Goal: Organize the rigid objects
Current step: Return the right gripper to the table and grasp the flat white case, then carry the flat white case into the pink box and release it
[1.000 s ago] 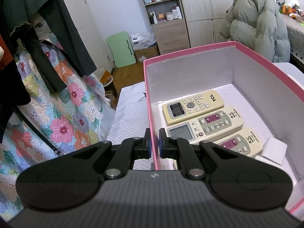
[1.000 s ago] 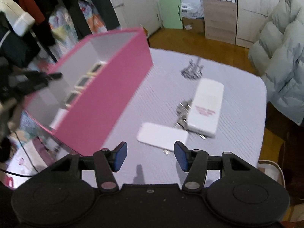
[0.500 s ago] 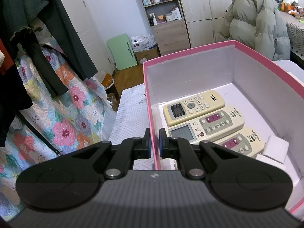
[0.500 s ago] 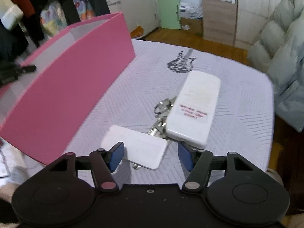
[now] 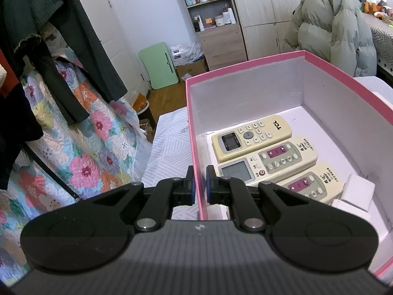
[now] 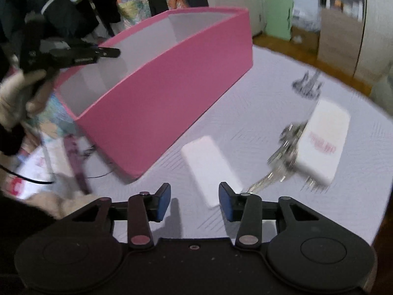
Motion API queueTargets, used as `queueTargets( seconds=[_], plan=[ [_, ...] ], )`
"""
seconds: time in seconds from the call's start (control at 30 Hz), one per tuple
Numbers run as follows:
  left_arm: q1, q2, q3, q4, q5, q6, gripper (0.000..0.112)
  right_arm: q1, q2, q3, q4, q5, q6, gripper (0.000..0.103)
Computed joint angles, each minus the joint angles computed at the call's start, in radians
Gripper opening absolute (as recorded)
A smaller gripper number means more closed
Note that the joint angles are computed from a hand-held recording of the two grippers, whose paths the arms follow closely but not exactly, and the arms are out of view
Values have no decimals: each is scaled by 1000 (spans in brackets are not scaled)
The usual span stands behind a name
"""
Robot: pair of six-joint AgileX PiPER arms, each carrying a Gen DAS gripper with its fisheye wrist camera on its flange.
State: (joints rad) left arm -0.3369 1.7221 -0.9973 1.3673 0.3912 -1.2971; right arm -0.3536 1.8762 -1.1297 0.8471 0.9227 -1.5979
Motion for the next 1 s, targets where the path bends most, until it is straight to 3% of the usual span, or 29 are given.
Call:
queueTargets(
  seconds=[0.17,0.23,0.3,0.33,0.43,0.53,0.67,1.0],
  plan=[
    [6,-4,4,1,-9,-2,8,73,66,-54,-10,-95,-38,61],
    [3,-3,4,5,-2,-4,8,84,87,-84,-25,-94,-18,63],
    [3,-4,6,8,-3,-7,8,89,85,-99,-49,-93,18,48],
    [5,-5,7,8,-5,-9,8,90,88,-116,-77,-76,55,47],
    [11,-7,9,9,-14,-14,8,66,76,-114,-43,-41,86,45],
    [11,-5,7,9,-14,-13,8,52,64,-84,13,-68,93,45],
    [12,-5,8,14,-14,-16,8,16,44,-64,75,-44,98,45],
    [15,-6,13,33,-26,-42,8,-10,-6,-27,126,-49,154,45]
  ],
)
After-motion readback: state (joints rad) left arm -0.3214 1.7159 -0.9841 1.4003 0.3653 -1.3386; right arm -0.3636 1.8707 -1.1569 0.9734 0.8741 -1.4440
